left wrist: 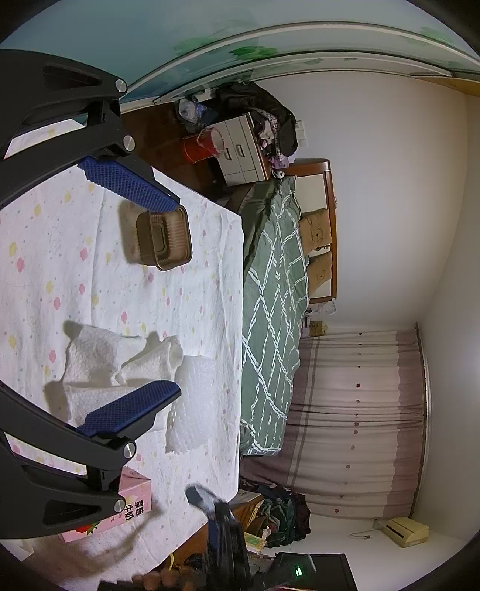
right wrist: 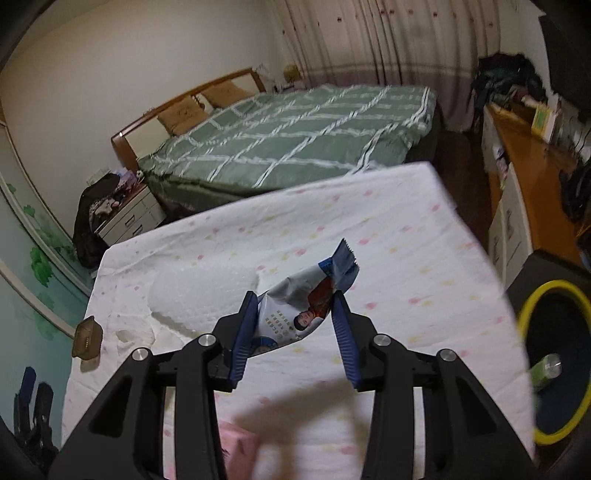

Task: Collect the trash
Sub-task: 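Carry the wrapper over the yellow bin and open the right tool, then reach the left tool to the white paper cup and grasp its rim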

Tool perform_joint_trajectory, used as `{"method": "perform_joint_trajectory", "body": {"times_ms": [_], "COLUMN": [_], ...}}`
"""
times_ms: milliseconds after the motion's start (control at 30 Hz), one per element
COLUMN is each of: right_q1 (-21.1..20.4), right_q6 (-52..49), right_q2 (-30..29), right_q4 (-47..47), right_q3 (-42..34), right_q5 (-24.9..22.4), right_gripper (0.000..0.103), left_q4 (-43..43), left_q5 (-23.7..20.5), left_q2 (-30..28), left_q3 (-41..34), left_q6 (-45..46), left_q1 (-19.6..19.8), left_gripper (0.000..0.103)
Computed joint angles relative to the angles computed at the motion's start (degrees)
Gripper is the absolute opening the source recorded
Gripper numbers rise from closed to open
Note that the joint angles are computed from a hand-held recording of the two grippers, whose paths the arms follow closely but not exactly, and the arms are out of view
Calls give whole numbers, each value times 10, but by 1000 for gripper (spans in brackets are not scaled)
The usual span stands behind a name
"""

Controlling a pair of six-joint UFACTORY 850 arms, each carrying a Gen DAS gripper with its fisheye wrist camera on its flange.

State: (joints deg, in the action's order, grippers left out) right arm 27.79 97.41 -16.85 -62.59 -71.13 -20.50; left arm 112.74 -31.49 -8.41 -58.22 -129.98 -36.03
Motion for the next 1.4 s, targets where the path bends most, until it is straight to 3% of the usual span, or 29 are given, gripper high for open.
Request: {"method": "perform_joint_trajectory", "body": {"times_ms": [267, 433, 533, 767, 967, 1067, 1233, 1400], "right_q1": [-14, -39, -76, -147, -175, -179, -173, -104], "right_q6": [168, 198, 195, 163, 151, 164, 185, 265], "right_q2": [120, 193, 222, 222, 194, 194, 216, 260], "right_q4": [-142, -137, -112, -68, -52, -56, -64, -131], "right_q3": [131, 213, 255, 299, 302, 311, 326, 347], "right_q5": [-57, -129, -142, -133, -112, -109, -106, -148], "right_gripper": [40, 40, 40, 41, 45, 56, 56, 58], "left_q4": [-3, -3, -3, 1, -3, -5, -5, -11], "left_q5": [-1, 3, 5, 6, 6, 7, 7, 8], "left_q2": [-1, -6, -8, -10, -10, -12, -14, -16], "left_q3": [0, -2, -4, -5, -5, -7, -8, -11], "left_q6": [6, 12, 16, 17, 20, 20, 21, 25], "left_q1": [-3, -2, -2, -3, -4, -4, -4, -3], "left_gripper": [91, 91, 91, 91, 91, 91, 91, 92]}}
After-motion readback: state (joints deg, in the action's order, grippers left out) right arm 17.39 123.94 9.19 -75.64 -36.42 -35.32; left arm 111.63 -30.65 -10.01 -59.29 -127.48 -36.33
